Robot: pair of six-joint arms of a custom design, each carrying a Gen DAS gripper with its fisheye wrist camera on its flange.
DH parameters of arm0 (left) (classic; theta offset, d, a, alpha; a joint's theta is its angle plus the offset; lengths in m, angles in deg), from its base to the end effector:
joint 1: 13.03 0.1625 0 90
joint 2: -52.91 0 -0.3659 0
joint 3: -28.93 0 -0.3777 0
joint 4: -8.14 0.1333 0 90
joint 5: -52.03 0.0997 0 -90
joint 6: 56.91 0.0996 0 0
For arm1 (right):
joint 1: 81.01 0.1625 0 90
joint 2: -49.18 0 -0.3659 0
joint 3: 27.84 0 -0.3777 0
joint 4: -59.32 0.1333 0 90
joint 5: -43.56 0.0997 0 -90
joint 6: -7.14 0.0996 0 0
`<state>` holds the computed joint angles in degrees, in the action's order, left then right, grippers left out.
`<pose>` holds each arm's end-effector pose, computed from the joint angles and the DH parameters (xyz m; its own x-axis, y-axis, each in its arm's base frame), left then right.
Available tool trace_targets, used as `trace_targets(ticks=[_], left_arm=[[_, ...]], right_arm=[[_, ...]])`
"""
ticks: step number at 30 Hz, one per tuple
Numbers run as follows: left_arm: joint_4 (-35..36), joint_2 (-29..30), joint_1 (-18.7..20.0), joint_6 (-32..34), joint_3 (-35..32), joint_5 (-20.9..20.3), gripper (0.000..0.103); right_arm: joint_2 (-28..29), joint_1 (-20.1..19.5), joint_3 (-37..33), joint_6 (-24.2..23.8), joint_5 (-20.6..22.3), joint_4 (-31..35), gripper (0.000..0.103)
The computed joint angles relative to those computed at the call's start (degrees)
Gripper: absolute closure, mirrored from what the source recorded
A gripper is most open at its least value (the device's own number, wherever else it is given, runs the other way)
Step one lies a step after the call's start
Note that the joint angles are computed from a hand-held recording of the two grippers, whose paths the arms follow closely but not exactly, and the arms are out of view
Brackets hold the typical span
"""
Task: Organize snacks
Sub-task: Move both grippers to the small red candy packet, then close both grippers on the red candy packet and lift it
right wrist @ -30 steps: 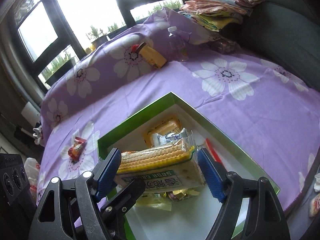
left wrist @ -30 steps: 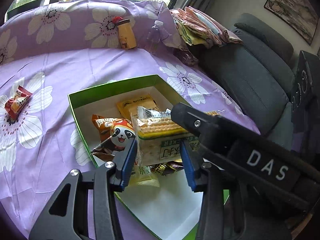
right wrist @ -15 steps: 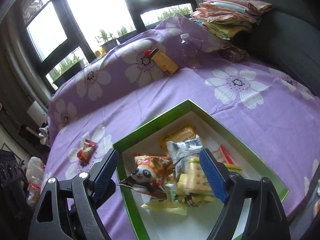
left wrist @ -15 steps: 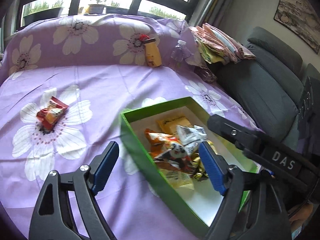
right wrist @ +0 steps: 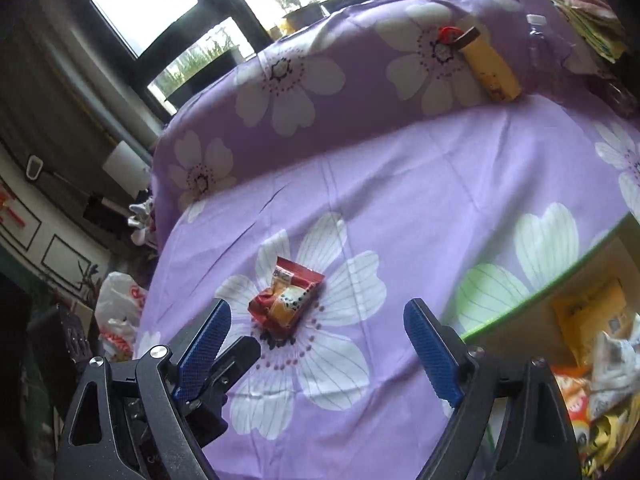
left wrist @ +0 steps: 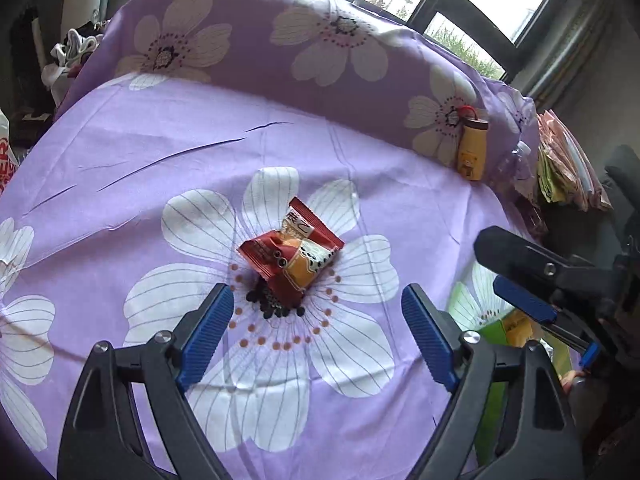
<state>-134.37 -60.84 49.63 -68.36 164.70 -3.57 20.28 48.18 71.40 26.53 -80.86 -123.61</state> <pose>0.0167 -0.3806 0.3356 -0.9260 -0.0301 -0.3764 0.2163 0.7749 -0.5939 0.4205 -0.3939 -0.0539 -0.9262 -0.0954 0.3648 -0.2925 0.7922 -0.5356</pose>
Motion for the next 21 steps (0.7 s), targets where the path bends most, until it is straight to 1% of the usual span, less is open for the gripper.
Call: trace_targets(ticks=[2, 4, 6, 8, 10, 12, 15, 16, 17, 18, 19, 20, 21], left_arm=[[-0.1, 3.4, 3.7, -0.1, -2.2, -2.9, 0.018], [-0.5, 5.8, 6.1, -0.6, -3.6, -4.1, 0.019], [-1.0, 8.0, 7.7, -0.2, -4.9, -4.8, 0.02], [-1.0, 9.7, 8.8, 0.3, -6.1, -5.8, 0.025], [-2.4, 10.7, 9.9, 0.2, -6.5, -7.3, 0.027], [-3.8, 11.1, 10.1, 1.2, -6.5, -8.0, 0.028], [-4.9, 11.5, 11.0, 1.7, -6.7, -9.6, 0.037], [-5.1, 11.7, 11.3, 1.6, -6.8, -9.9, 0.048], [-5.4, 11.9, 11.2, 1.4, -6.7, -9.3, 0.056], [-5.8, 11.9, 11.1, 1.6, -6.5, -8.9, 0.058], [-6.0, 11.9, 11.1, 1.9, -6.4, -9.1, 0.063], [-5.9, 11.9, 11.1, 1.8, -6.3, -8.9, 0.066], [-5.6, 11.7, 10.6, 2.0, -6.0, -7.9, 0.068]], right_arm=[[3.1, -1.5, -4.8, -0.1, 0.8, 3.6, 0.014], [5.6, -3.1, -8.4, 0.0, 2.3, 5.9, 0.014], [7.5, -4.7, -11.2, -0.5, 4.5, 7.5, 0.014], [9.2, -5.8, -13.4, -1.6, 6.0, 8.4, 0.014], [10.7, -6.7, -15.4, -2.5, 7.0, 10.0, 0.017], [11.9, -7.6, -17.3, -3.6, 9.0, 11.3, 0.019], [13.8, -9.2, -20.1, -6.8, 13.5, 13.3, 0.028], [14.5, -9.4, -21.2, -6.5, 13.5, 14.9, 0.033], [15.0, -9.3, -21.8, -7.1, 12.7, 14.9, 0.033], [15.5, -8.9, -21.7, -9.2, 12.3, 13.2, 0.034], [15.9, -8.5, -21.9, -10.6, 11.7, 13.6, 0.035], [16.6, -7.7, -22.8, -12.0, 9.4, 14.5, 0.043], [17.5, -6.7, -23.8, -13.4, 5.9, 15.1, 0.047]])
